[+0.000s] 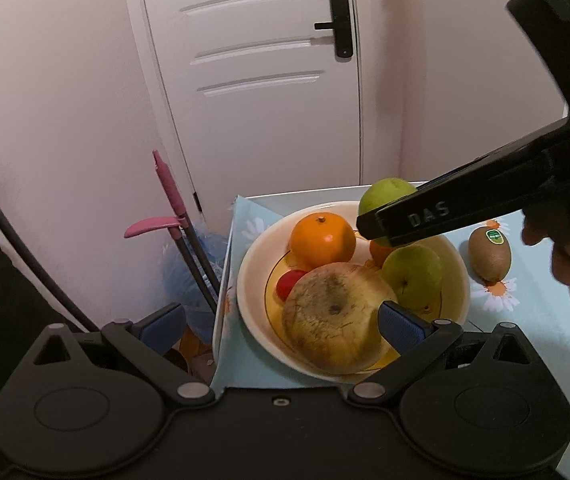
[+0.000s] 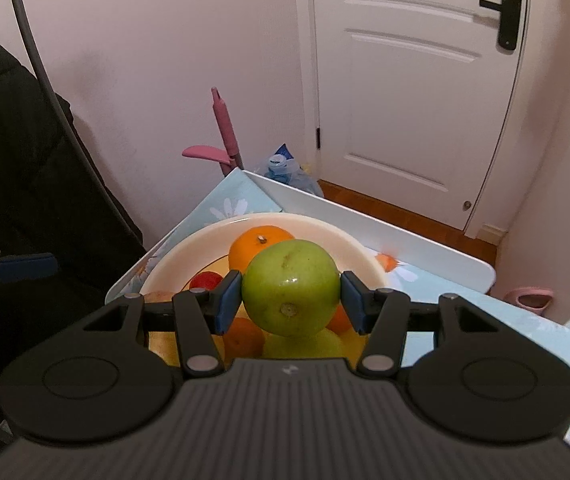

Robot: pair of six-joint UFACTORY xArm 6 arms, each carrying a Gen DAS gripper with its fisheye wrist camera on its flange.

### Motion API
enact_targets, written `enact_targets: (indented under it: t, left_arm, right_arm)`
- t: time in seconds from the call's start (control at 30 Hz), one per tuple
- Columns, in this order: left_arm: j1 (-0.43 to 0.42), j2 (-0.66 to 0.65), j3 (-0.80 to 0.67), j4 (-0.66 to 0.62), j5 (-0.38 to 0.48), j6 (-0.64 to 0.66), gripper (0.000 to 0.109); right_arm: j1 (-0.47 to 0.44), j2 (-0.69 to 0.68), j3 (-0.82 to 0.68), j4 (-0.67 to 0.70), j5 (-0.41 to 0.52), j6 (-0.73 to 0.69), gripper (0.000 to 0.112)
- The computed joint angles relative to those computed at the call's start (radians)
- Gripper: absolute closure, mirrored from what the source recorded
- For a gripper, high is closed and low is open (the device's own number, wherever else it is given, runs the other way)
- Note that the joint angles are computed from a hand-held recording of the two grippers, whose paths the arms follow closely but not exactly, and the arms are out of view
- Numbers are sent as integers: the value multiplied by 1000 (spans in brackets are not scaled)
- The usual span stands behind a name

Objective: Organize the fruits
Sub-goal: 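Carry both apples over the bowl and open both grippers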

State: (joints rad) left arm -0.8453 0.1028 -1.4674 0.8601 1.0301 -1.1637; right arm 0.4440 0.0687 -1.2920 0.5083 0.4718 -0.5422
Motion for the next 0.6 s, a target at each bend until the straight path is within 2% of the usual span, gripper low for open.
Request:
enact_targets:
  t: [0.23,0.27,0.33,0.6]
  left_arm:
    - [5,-14,19,-8,-11,3,6]
    - [7,-14,20,-9,-14,6,6]
    - [7,-14,21,-10,-18,12,6]
    - [6,-21,21,-8,-19,14,6]
  right_arm:
    - [9,21,-8,31,-2,-21,41]
    - [10,15,-3,52,-9,-41,38]
    - [14,2,12,46,-34,-40,20]
    - [4,-52,56,15,-51,3,19]
